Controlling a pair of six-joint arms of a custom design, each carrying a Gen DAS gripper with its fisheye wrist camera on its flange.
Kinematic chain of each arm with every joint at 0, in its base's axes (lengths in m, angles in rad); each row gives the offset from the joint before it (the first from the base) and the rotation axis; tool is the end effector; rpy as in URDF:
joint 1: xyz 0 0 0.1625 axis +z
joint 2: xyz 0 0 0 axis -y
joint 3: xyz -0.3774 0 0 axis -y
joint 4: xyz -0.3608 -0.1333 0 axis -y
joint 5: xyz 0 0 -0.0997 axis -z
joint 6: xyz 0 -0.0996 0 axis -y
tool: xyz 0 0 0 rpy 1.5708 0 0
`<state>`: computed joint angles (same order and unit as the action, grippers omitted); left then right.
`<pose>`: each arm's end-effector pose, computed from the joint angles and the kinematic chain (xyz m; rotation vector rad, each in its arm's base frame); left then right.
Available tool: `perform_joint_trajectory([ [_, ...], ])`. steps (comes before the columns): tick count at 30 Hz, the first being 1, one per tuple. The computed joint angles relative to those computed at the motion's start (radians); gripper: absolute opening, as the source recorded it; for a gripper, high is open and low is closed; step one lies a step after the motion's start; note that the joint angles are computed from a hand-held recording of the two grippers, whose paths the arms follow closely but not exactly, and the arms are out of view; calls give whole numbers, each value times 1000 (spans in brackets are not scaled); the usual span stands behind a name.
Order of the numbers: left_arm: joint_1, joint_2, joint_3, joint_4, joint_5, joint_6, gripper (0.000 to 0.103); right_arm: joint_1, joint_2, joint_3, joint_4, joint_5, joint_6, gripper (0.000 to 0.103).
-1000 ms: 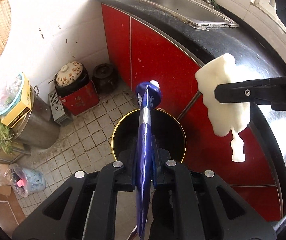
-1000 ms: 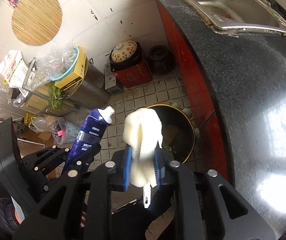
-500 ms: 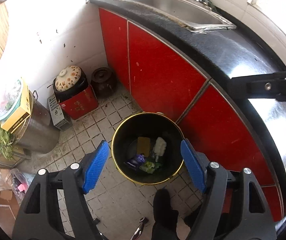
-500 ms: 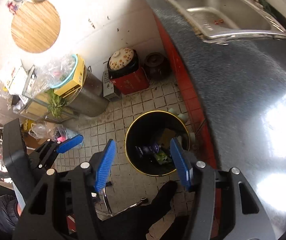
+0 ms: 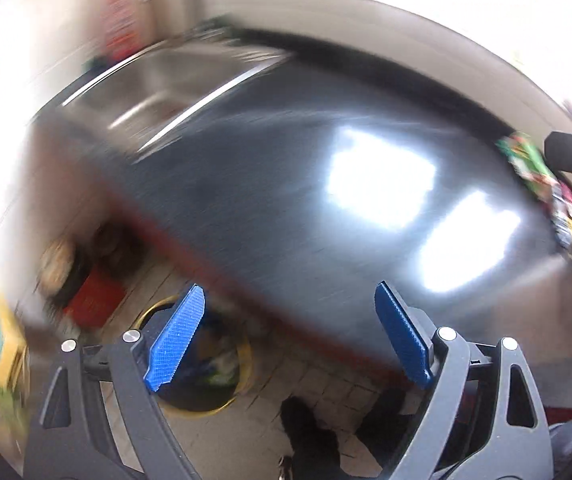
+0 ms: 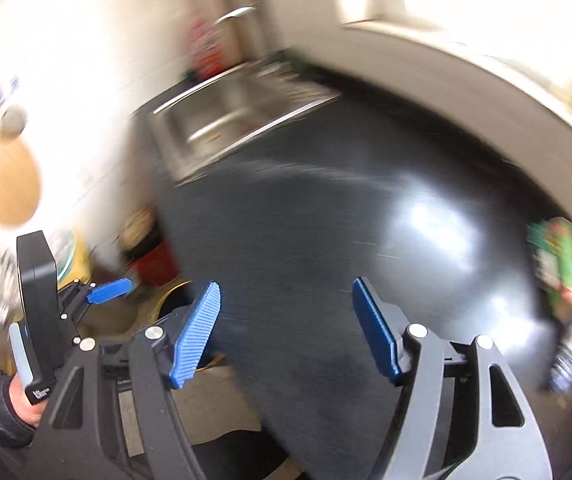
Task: Collect trash
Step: 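Swing both open tools back up to the counter, then grasp the red-and-green paper cup with the left tool while the right tool grasps the pink wrapper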
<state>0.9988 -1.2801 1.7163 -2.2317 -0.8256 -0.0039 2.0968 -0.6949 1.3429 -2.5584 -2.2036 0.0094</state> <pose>-0.1281 -0.5701 0.3225 0.5795 2.3684 -0.5339 0.4149 -0.5666 0.1439 0.5122 -2.4981 0.6415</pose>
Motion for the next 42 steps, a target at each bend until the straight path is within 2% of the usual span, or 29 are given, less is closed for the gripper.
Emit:
perform_joint_trajectory([
  [6,-131,193,-71,-36,-150,41,85,-52,-308,306,-154,-195,84,68],
  [10,-206,293,-105,-40,-219,26,85,-105,-496,483,-208,-263,139,68],
  [14,-270,366,-117,-49,-234,16,85,-159,-657,615,-226,-280,167,68],
  [15,-279,380,-121,-51,-232,14,85,-177,-693,642,-244,-277,147,68],
  [18,-297,427,-146,-42,-220,-15,85,-218,-747,680,-268,-268,104,68],
  [21,-299,476,-201,-16,-227,-57,85,-269,-800,696,-244,-223,85,68],
  [27,-284,621,-391,45,-228,-81,85,-352,-785,650,-257,-167,15,68],
  [31,-256,791,-631,146,-241,-125,84,-422,-745,577,-225,-116,20,68],
  [36,-226,1011,-964,297,-265,-178,81,-488,-678,479,-179,-108,-3,68],
  [37,-223,1035,-1001,318,-267,-183,81,-500,-668,464,-169,-102,-2,68],
  [40,-204,1142,-1180,427,-287,-215,71,-547,-628,411,-130,-89,9,68],
  [42,-198,1178,-1239,469,-295,-220,64,-581,-598,374,-100,-72,20,68],
])
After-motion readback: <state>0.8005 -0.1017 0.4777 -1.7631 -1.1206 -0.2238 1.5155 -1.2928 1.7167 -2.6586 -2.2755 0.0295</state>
